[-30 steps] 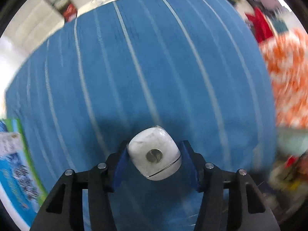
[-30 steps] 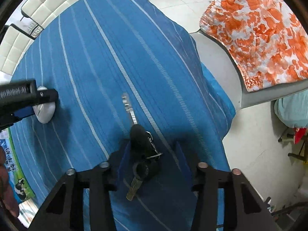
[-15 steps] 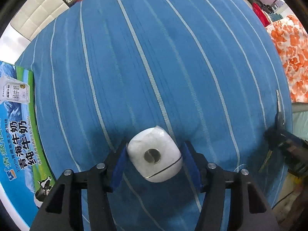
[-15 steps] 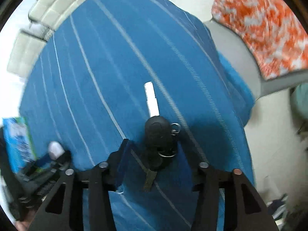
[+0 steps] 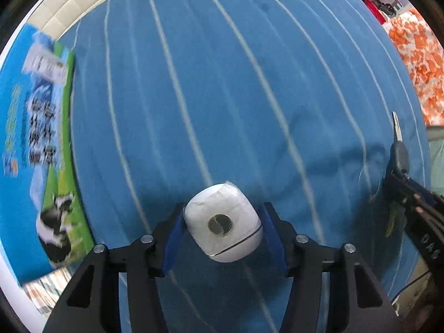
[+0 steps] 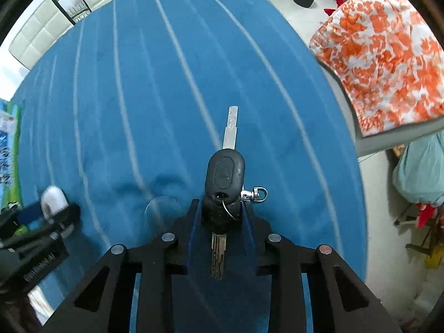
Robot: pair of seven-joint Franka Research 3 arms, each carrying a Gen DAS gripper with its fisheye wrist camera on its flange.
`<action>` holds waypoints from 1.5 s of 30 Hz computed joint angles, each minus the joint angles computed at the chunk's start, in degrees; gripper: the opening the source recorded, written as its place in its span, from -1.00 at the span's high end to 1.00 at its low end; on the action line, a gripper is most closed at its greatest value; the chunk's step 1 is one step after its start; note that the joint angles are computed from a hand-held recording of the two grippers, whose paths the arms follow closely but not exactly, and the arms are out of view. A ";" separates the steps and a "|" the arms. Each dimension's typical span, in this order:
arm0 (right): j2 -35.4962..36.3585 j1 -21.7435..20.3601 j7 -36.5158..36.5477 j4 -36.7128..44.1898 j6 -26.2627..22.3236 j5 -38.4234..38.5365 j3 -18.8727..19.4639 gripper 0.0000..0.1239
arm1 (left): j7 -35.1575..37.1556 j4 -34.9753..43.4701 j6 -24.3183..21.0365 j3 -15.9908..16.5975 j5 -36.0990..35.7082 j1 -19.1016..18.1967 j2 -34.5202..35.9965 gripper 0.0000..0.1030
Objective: Organize rigid objects
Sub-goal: 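Grasp the car key with the right tool while the left tool grasps the white earbud case, then carry the car key and white earbud case toward the blue box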
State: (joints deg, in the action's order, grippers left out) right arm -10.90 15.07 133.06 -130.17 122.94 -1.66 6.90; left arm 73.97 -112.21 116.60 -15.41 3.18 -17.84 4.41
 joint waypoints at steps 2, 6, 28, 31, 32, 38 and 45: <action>-1.37 0.64 1.07 -0.97 0.88 1.05 0.60 0.51 | 1.10 -2.80 1.18 -0.04 -0.70 0.10 -2.82 0.00; -3.41 1.67 2.64 -0.93 0.99 1.83 1.79 0.52 | 3.17 -6.59 2.70 0.14 -1.44 -0.25 -8.59 0.00; 2.48 8.76 4.04 24.12 1.45 1.79 6.65 0.52 | 16.64 -5.59 5.57 10.00 -6.84 7.70 -22.12 0.00; 8.26 11.31 5.12 31.98 1.94 0.31 7.24 0.52 | 17.89 -6.14 6.15 11.99 -5.73 10.80 -23.35 0.00; 9.81 12.24 5.51 34.03 2.12 -0.03 7.10 0.52 | 18.21 -6.36 6.40 12.35 -5.55 11.55 -23.40 0.00; 23.10 19.50 5.97 51.29 -0.61 -2.27 5.80 0.52 | 19.71 -5.80 6.59 14.86 -4.69 16.49 -22.51 0.00; 39.16 26.79 4.70 73.65 -9.43 -1.77 2.18 0.52 | 22.48 -4.56 7.19 15.92 -5.64 19.63 -20.21 0.01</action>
State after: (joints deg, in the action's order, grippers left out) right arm 28.27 41.87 137.75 -56.53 113.51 -3.43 9.08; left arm 96.45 -116.77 123.79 0.51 -2.46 1.79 -15.80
